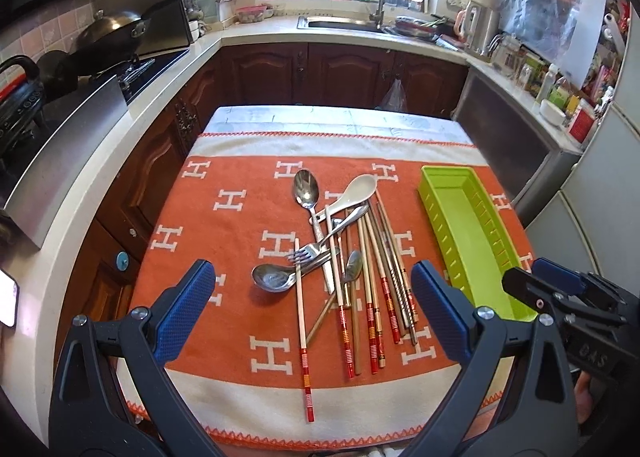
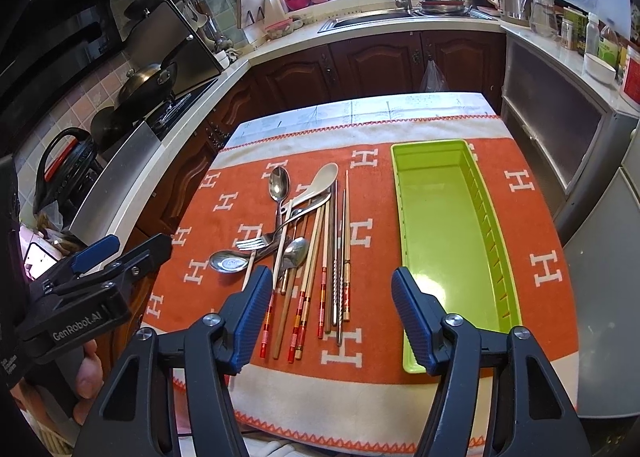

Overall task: Organize utensils
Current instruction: 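Close the left tool on a red-banded wooden chopstick while the right tool grasps another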

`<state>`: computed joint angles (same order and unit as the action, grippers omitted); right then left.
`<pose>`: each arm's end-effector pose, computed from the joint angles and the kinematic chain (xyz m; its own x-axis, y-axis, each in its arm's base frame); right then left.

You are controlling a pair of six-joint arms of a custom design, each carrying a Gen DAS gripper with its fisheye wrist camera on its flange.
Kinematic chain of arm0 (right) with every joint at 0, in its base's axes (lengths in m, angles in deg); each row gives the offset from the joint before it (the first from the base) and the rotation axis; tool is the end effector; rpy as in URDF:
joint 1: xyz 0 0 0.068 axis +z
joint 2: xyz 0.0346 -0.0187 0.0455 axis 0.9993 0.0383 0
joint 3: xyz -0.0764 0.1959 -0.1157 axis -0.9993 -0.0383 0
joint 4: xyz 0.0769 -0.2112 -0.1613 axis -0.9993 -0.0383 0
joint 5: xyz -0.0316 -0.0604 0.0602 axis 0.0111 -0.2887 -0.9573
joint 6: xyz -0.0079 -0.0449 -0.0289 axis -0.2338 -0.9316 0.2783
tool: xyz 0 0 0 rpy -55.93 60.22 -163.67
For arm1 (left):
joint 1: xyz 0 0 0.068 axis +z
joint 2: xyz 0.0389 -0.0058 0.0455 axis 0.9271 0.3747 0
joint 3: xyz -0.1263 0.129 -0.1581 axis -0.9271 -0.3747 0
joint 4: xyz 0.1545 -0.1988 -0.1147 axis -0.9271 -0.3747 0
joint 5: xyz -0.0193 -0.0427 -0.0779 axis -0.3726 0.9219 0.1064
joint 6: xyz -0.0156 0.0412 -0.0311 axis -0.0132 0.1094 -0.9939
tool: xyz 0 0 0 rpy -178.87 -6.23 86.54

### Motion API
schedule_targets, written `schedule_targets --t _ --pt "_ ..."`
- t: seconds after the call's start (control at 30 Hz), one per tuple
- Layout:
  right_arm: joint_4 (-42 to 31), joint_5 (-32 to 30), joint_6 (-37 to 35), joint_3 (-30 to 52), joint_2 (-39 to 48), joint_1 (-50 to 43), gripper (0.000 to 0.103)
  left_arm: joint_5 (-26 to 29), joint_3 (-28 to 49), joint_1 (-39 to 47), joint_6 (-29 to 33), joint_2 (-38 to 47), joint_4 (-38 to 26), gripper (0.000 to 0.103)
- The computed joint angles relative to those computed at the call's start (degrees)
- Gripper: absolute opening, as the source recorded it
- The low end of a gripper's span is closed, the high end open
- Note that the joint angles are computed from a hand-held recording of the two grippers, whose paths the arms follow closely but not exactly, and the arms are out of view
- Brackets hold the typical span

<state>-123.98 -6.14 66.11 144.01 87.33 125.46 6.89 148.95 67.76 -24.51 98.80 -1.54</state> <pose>0.1754 0.1278 0.3125 -0.7998 0.1170 -0.5888 -0.0599 0.9604 0.2721 0.2065 -0.0042 0.3344 -0.7363 0.0170 -0.6764 0.0761 0.9954 -0.0578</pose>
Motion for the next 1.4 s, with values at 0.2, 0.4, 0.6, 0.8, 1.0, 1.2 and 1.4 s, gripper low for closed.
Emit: schedule_targets --t 0.2,0.4,0.6,0.8,1.0,1.2,1.4 --pt "1.25 -2.49 -2.07 1.93 2.41 -3.02 0.052 4.93 0.81 5.24 5.21 0.48 0.04 0.098" --pt "4.03 -6.60 -5.18 3.93 7.22 -6.17 0.039 7.97 -3.01 8.39 12.40 0.52 0.42 0.098" --pt "7.62 -9.10 -7.30 4.62 13.21 -8.35 0.032 10.24 -8.79 10.65 15.94 4.81 1.16 0.075" --pt "12.01 -12.52 -8.64 4.04 19.89 -9.99 0.029 11.47 -13.40 11.14 14.12 12.97 5.85 0.052" --pt "16.83 -16.57 -8.57 2.86 26.24 -8.51 0.028 13.33 -12.39 10.73 11.38 22.36 9.96 0.037" --pt "21.95 -20.50 -7.52 5.16 36.32 -5.12 0.028 11.78 -9.91 9.85 9.27 28.67 11.07 0.028" --pt "25.07 -22.44 -5.98 9.48 45.63 -2.04 0.028 8.42 -10.51 7.63 8.79 29.91 14.07 0.028"
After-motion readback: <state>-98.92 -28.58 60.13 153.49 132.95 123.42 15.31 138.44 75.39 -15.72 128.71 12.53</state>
